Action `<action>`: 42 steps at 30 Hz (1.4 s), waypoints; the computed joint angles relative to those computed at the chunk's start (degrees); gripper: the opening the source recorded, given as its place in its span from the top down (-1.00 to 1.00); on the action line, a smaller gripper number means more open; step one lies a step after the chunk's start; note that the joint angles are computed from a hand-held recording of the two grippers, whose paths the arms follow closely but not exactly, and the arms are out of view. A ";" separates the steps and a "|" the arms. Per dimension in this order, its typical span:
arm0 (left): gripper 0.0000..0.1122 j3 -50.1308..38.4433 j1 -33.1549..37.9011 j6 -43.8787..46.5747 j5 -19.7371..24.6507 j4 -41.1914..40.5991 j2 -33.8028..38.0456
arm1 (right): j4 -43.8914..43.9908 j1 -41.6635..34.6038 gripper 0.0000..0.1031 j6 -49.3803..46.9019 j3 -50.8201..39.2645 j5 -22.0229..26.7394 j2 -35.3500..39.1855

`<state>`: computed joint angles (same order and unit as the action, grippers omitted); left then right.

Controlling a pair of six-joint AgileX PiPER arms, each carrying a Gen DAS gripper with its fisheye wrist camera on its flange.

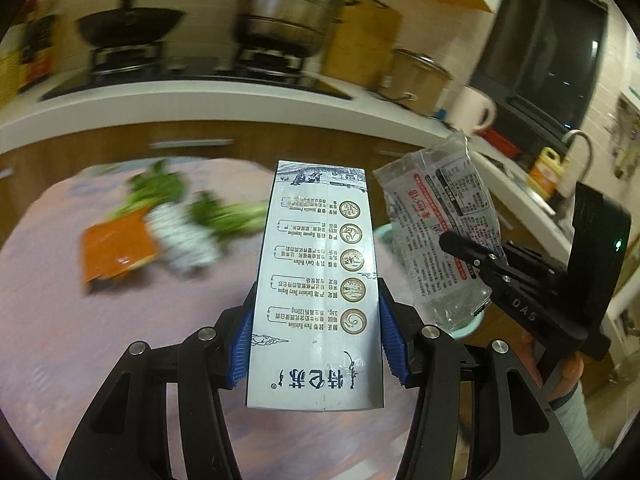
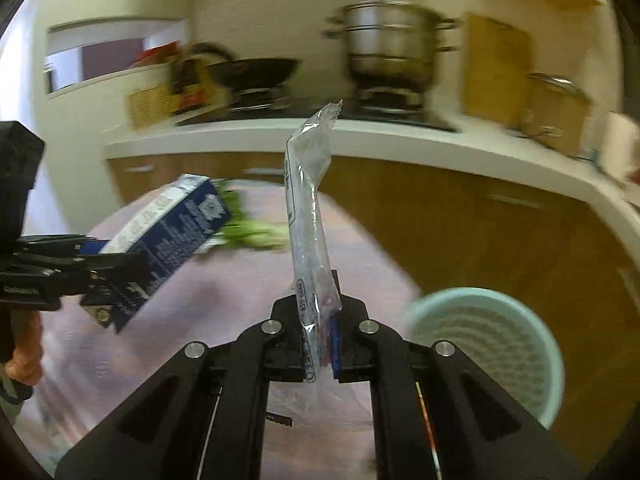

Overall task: Collect trash
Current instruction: 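Move both tools over the blue basket and release carton and wrapper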

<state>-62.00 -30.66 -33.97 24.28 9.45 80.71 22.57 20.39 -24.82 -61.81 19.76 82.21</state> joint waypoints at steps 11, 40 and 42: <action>0.08 -33.79 -7.48 10.30 8.53 -8.09 27.08 | 0.65 -18.99 0.88 4.47 -1.57 1.06 8.01; -0.36 -21.37 -8.84 1.85 0.06 5.54 21.31 | -24.31 -12.03 -0.22 35.05 0.92 0.44 4.70; -0.38 -16.53 -8.61 -4.49 -0.81 12.09 16.84 | -28.77 -8.51 -0.25 39.77 -0.11 1.26 3.72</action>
